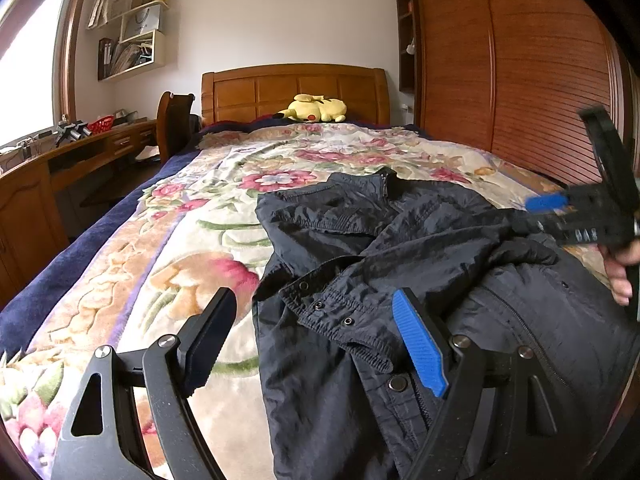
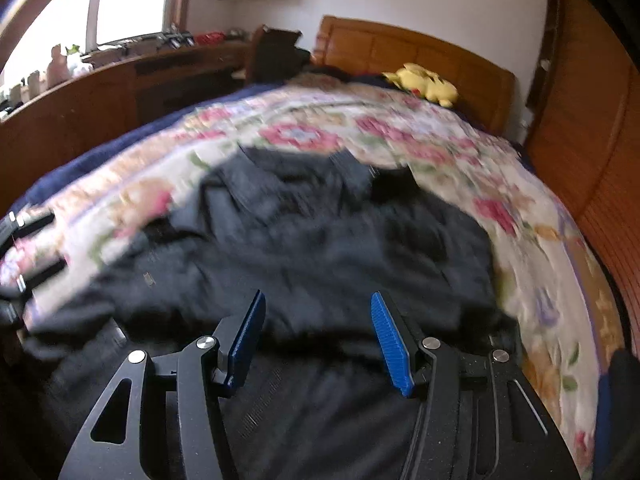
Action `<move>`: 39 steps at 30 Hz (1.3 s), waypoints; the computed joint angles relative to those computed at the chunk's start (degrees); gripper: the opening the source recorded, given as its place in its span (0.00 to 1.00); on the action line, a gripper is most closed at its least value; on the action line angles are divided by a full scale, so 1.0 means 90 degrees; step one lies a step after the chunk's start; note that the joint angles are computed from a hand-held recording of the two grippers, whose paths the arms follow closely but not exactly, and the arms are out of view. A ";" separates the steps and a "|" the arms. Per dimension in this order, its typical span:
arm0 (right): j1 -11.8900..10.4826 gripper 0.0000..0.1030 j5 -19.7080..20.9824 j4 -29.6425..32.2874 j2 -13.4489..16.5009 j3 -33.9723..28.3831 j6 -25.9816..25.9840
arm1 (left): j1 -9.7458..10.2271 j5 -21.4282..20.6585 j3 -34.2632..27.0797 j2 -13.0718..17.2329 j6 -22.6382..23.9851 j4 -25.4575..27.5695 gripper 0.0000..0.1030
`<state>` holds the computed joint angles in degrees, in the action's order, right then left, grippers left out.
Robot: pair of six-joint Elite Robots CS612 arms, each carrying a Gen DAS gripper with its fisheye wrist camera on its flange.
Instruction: Fold large clothes
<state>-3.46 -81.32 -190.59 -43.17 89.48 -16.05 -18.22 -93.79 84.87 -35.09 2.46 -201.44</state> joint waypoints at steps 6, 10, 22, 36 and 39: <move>-0.0179 0.56 -0.0277 -0.0099 -0.0015 0.0333 0.0308 | -0.0004 -0.0081 -0.0006 0.0002 0.0018 0.0098 0.79; -0.0264 0.56 -0.0400 -0.0166 -0.0016 0.0491 0.0536 | 0.0037 -0.0452 -0.0061 0.0007 0.0060 0.0258 0.79; -0.0359 0.56 -0.0359 -0.0531 -0.0025 0.0938 0.0730 | -0.0090 -0.0660 -0.0217 0.0038 0.0534 0.1339 0.72; -0.0455 0.56 -0.0264 -0.0564 0.0145 0.0889 0.1097 | -0.0031 -0.0970 -0.0210 -0.0004 0.0606 0.1624 0.06; -0.0457 0.56 -0.0282 -0.0555 0.0133 0.0900 0.1078 | -0.0015 -0.0888 -0.0187 -0.0008 0.0481 0.1452 0.06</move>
<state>-7.58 -83.85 -195.59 -41.97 97.59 -6.34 -18.35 -101.78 83.18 -35.15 6.79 -188.37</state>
